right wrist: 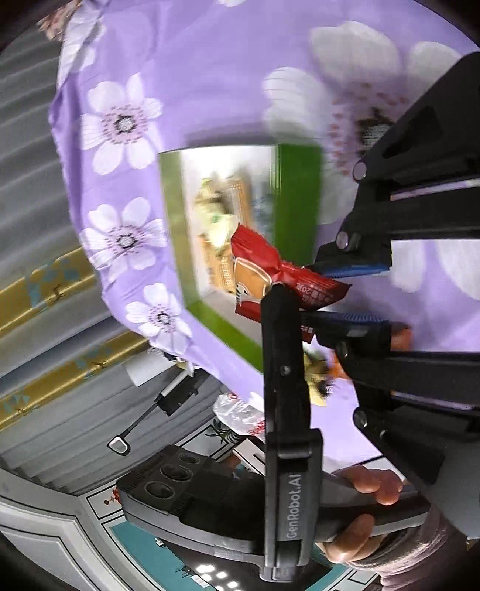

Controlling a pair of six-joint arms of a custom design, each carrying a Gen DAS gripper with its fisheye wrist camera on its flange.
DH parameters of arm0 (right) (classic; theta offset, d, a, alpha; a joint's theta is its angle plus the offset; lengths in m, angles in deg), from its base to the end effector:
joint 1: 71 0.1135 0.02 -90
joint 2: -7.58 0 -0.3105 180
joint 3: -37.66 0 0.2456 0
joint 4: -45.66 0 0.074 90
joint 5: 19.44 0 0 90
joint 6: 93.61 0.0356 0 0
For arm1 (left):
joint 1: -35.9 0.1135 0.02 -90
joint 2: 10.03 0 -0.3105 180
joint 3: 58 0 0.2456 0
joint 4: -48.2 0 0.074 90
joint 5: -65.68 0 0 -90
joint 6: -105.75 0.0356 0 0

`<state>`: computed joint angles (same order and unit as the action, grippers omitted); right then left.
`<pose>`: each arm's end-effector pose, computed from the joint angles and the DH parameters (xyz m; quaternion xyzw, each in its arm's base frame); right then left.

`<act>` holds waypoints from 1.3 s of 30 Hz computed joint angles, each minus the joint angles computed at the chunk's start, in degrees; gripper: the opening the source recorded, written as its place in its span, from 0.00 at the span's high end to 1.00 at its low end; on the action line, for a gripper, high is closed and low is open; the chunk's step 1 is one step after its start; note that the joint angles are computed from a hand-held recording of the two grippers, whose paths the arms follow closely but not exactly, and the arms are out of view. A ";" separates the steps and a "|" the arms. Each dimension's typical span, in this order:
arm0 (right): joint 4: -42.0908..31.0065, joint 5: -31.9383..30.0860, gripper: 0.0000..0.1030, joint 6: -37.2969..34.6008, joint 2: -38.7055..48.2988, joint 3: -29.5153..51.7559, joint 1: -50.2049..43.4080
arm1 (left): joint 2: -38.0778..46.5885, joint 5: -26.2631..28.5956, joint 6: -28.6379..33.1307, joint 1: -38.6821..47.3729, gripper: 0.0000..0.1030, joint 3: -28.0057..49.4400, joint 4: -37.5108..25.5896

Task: Organize snacks
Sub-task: 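Carry the panda-print packet into the green box and open the gripper, then reach the right tool to the orange packet and close on it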

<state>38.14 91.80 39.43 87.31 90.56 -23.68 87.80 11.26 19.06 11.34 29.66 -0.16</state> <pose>0.1941 0.1914 0.2477 0.0535 0.8718 0.2105 0.4390 0.3168 -0.1676 0.2899 0.3011 0.8696 -0.3366 0.1996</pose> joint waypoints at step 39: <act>-8.80 3.99 0.25 6.99 2.36 2.12 0.95 | -1.84 -2.57 0.53 14.46 0.20 -6.61 7.53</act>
<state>29.34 95.79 46.42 89.67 92.68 -22.73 85.96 8.69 19.59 25.80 23.04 7.37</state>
